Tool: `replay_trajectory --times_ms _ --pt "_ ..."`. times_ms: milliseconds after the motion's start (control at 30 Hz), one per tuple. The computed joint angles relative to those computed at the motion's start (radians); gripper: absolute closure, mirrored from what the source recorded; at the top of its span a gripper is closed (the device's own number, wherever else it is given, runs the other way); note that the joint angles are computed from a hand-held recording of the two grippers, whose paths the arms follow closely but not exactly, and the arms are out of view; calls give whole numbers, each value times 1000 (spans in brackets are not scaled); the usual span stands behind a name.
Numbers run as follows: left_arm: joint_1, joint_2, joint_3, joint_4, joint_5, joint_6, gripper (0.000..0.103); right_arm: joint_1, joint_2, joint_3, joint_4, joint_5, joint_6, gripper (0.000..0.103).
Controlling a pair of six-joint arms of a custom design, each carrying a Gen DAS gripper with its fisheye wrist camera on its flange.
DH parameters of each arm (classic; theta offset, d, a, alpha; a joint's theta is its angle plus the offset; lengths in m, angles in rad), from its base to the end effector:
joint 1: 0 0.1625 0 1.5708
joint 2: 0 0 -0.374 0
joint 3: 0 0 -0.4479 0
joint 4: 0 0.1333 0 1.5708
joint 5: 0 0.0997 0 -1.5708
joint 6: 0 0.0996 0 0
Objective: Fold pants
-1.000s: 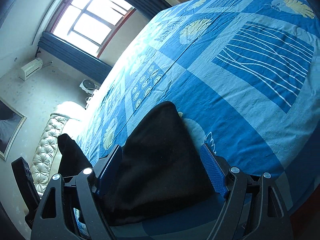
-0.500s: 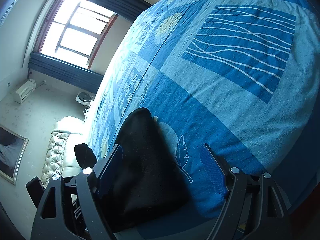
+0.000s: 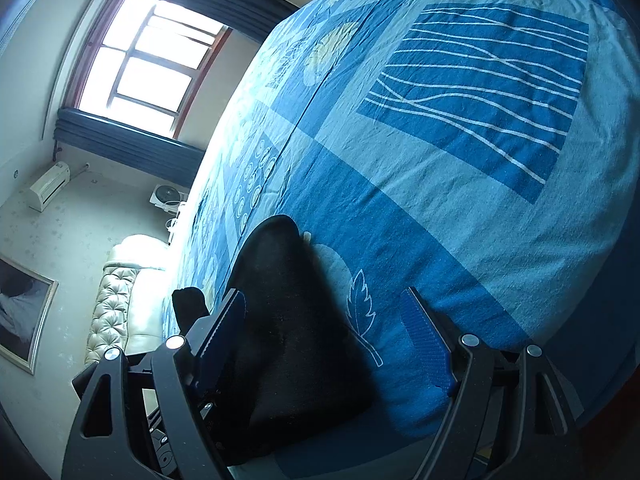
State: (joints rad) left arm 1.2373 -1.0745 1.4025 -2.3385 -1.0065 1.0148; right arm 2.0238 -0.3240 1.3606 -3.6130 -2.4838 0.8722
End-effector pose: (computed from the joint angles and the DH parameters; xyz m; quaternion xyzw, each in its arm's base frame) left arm -0.0621 -0.7491 0.3134 0.5377 0.7702 -0.1066 0.3261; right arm 0.3498 -0.5942 -0.0523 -0.3714 -0.7251 0.5786 0.0384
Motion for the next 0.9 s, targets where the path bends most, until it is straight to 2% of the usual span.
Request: replay_trajectory --times_ms 33,67,133,200,267,367,433,500,667,767,900 --pt "-1 -4 6 -6 -2 3 72 1 0 0 -1 -3 -3 24" --pt "-2 -8 12 -12 -4 6 60 2 -2 0 -3 -7 -8 24" --pt "-4 -23 30 -35 -10 18 47 7 -1 -7 -4 -17 -17 24" --pt "-2 -44 37 -22 -35 23 43 13 -2 -12 -3 -32 -26 24" --pt "1 -66 28 17 -68 13 30 22 0 -22 -2 -59 -35 24" --pt "19 -88 -39 150 -161 -60 18 39 8 -54 -9 -94 -87 24" --pt "36 -87 -100 222 -211 -104 14 51 19 -89 -14 -96 -143 24" --pt "54 -75 -164 271 -238 -130 12 53 24 -118 12 -54 -180 24" --pt "98 -13 -329 340 -218 -157 11 33 63 -220 201 120 -213 24" --pt "129 30 -419 343 -195 -169 11 10 87 -275 306 212 -194 24" --pt "173 90 -535 362 -173 -180 11 -1 138 -381 454 193 -219 24"
